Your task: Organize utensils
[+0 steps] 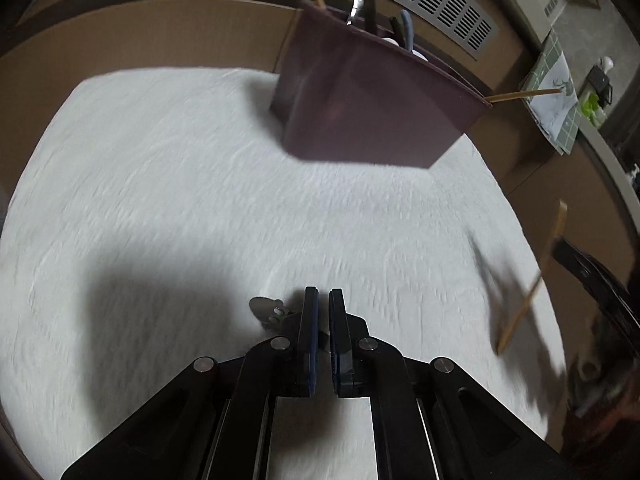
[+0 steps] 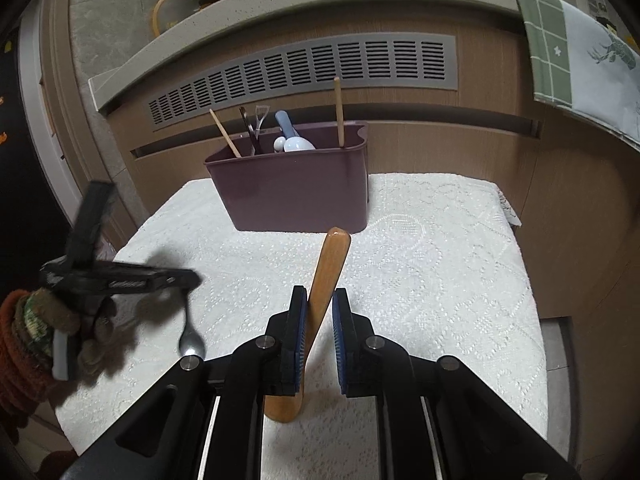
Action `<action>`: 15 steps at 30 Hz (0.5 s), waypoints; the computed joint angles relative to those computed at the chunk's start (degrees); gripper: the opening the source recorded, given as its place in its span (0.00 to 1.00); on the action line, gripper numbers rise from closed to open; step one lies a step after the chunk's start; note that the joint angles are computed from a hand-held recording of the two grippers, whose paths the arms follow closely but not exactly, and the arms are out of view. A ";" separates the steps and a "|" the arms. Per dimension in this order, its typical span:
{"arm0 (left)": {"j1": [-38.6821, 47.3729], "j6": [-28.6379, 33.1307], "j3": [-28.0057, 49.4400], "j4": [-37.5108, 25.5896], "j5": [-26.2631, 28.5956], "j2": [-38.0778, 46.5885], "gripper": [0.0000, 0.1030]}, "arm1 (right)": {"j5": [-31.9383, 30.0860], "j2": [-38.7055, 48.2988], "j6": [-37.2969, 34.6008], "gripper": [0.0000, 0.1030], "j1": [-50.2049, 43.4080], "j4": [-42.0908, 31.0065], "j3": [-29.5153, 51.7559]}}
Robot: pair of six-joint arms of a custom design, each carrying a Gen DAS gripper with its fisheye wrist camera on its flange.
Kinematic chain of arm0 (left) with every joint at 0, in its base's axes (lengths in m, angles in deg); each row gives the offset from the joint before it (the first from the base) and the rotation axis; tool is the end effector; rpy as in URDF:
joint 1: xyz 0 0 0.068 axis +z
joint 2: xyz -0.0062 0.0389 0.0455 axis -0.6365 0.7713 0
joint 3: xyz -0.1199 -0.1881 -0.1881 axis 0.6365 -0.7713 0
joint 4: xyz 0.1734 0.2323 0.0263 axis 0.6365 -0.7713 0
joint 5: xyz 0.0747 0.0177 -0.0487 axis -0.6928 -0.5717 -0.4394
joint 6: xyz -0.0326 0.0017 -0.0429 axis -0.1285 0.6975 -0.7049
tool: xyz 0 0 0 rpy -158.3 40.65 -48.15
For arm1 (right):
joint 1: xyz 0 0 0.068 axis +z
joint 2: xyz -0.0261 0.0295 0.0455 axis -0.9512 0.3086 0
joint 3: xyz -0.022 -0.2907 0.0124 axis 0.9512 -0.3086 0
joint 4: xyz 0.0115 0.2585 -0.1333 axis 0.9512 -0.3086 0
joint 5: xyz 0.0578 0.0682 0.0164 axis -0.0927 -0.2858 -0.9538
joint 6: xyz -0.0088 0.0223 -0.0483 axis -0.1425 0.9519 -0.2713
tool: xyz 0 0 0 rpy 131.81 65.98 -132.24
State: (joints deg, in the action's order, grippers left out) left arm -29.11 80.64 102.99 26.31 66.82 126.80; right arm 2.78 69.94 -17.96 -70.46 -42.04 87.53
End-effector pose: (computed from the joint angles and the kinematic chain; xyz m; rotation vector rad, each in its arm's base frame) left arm 0.3129 0.0403 0.2140 0.0579 2.5356 -0.5471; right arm 0.2915 0.0217 0.2608 -0.3751 2.2351 0.4011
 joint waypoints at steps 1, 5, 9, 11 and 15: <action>1.49 1.59 -1.48 -1.65 1.23 -1.75 0.06 | 0.51 1.21 0.13 0.11 0.68 0.17 0.68; 4.73 9.96 -6.01 -6.38 3.08 -8.41 0.12 | 1.69 3.76 0.48 0.11 3.60 1.16 1.85; 2.53 24.77 -9.32 -11.57 3.20 -18.40 0.30 | 2.12 3.87 0.91 0.10 4.98 1.36 1.33; -2.67 28.51 -10.02 -13.41 -0.60 -21.15 0.30 | 2.53 3.83 0.56 0.10 4.94 0.99 1.05; -12.84 28.10 -12.29 -7.92 -12.95 -22.17 0.34 | 2.49 3.82 0.08 0.10 3.97 0.18 0.71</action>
State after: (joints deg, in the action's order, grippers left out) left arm -41.95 108.75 90.70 18.39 53.87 104.64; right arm 5.26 73.76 -17.88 -66.49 -41.85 88.25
